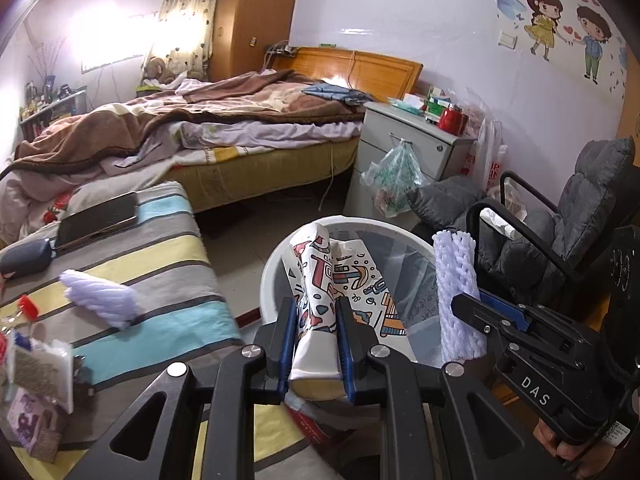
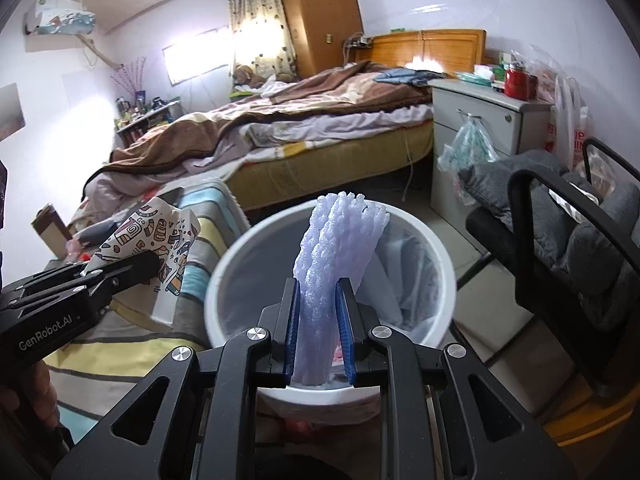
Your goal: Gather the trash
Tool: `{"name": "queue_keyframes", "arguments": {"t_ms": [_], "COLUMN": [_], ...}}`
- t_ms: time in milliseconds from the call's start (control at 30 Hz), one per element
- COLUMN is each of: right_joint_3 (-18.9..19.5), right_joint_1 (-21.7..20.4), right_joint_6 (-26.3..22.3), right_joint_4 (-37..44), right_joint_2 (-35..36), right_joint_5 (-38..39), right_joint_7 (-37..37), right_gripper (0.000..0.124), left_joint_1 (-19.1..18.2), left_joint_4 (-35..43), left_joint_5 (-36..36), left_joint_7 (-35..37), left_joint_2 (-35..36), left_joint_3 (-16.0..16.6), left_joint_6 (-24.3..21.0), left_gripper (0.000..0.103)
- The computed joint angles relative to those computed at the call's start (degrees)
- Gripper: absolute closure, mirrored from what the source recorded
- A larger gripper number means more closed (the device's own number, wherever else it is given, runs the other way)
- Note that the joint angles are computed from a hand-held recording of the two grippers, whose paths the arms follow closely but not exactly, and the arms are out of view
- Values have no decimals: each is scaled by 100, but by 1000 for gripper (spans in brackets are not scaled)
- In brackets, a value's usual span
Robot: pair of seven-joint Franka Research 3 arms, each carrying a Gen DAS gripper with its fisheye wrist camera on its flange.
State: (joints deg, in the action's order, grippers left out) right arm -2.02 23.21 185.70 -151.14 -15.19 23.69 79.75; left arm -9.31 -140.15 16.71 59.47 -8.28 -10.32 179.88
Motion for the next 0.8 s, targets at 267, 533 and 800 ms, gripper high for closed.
{"name": "queue_keyframes", "arguments": {"t_ms": [267,533,800], "right_joint_3": [157,941,1162], "right_joint_1": [-366,-1395,-1659], "right_joint_6": [-250,-469,-448], "right_joint_4": [120,219,111], "right_joint_2": [184,373,228], "right_joint_5": [-100,-783,-1239], "right_joint_7": [-74,526,958], "right_gripper": [102,96,71], "left_joint_1": [-107,-304,-337], "left_joint_4": [404,425,246], "left_joint_5": [-130,-1416,-1457], "left_joint_7": [126,1168,1167], "left_joint_2": [492,655,455], "left_joint_3": [-26,82,137], "left_joint_6": [-158,-73,81], "left_gripper": [83,71,53]}}
